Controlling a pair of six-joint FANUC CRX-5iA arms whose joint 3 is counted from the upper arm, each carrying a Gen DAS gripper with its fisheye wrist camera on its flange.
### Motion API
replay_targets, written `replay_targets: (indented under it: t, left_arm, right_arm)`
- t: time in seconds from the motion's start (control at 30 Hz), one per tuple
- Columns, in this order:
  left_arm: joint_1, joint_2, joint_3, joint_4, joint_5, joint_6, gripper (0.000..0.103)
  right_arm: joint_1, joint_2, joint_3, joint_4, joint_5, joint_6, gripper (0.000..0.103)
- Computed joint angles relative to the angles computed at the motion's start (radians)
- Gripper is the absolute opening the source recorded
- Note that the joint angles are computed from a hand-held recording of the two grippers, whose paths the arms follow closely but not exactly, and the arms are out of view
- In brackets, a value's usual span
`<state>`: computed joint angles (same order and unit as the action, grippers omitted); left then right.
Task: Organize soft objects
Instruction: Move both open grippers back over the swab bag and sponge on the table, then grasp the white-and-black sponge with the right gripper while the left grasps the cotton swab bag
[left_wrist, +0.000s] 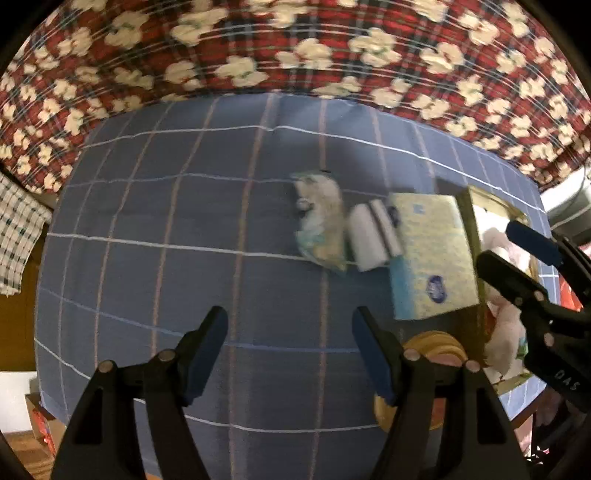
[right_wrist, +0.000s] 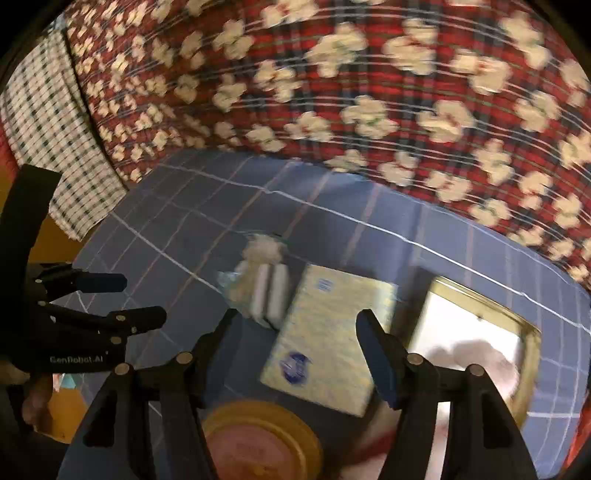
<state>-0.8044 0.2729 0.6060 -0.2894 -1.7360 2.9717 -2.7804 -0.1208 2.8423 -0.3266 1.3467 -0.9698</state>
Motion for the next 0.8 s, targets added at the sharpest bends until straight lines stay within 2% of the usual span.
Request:
replay_targets:
  t: [0.23, 0.43, 0.53, 0.8]
  left_arm:
    - [0.026, -0.072, -0.119, 0.03, 0.049, 0.045, 0.07]
    - [0.053, -0.111, -0.195, 0.057, 0.096, 0.05, 0.07]
    - [0.068, -0.128, -0.229, 0.069, 0.122, 0.054, 0.07]
    - [0.102, -0.164, -0.313, 0.109, 0.188, 0.054, 0.07]
  right_arm:
    - [0.087, -0.092, -0.07, 0.048, 0.017, -0.025, 0.064]
    - [0.127, -0.142, -0.119, 0.1, 0.04, -0.04, 0.064]
    - [0.144, -0.167, -0.152, 0.139, 0.062, -0.05, 0.057]
    - [0.182, -0.237, -0.212, 0.221, 0.122, -0.067, 0.056]
